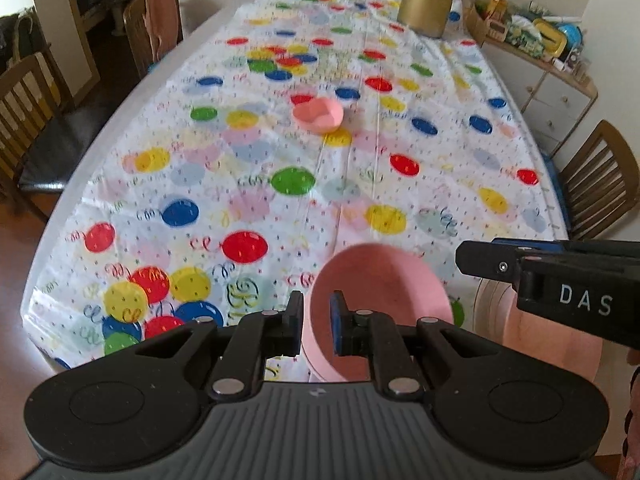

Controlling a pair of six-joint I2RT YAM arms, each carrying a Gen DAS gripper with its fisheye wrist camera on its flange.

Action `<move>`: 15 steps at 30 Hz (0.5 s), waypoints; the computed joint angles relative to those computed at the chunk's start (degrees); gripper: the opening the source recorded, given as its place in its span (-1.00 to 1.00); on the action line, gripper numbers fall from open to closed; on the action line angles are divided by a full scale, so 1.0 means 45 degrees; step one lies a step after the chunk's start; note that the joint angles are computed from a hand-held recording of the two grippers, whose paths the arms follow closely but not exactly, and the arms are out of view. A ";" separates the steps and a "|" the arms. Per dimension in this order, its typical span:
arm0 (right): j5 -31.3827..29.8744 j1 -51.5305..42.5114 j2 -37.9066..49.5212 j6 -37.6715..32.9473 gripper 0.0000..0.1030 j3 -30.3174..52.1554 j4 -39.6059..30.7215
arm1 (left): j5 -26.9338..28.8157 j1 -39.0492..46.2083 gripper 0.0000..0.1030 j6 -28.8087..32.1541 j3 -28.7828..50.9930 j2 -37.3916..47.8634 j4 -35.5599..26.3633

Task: Organize plates and bowls
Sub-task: 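Lower the pink bowl onto the stack and open both grippers, then move both grippers toward the small pink heart-shaped bowl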

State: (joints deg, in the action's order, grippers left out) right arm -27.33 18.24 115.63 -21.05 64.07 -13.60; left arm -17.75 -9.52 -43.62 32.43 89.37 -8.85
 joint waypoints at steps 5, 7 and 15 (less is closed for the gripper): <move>0.0060 0.0016 -0.0397 0.0191 -0.33 -0.0060 0.0371 | -0.0340 0.0356 -0.67 0.0348 0.0177 -0.0679 -0.0414; 0.0032 0.0023 -0.0429 0.0233 -0.33 0.0084 0.0389 | -0.0346 0.0595 -0.65 0.0683 0.0236 -0.0844 -0.0359; 0.0946 0.0498 -0.0397 0.1169 0.09 0.0713 0.1513 | 0.0494 0.2452 -0.64 0.2832 0.0930 -0.0585 0.0330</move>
State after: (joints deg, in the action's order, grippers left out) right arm -23.08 20.48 113.85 -15.79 67.28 -6.79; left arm -15.53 1.51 -30.88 36.62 86.74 -7.37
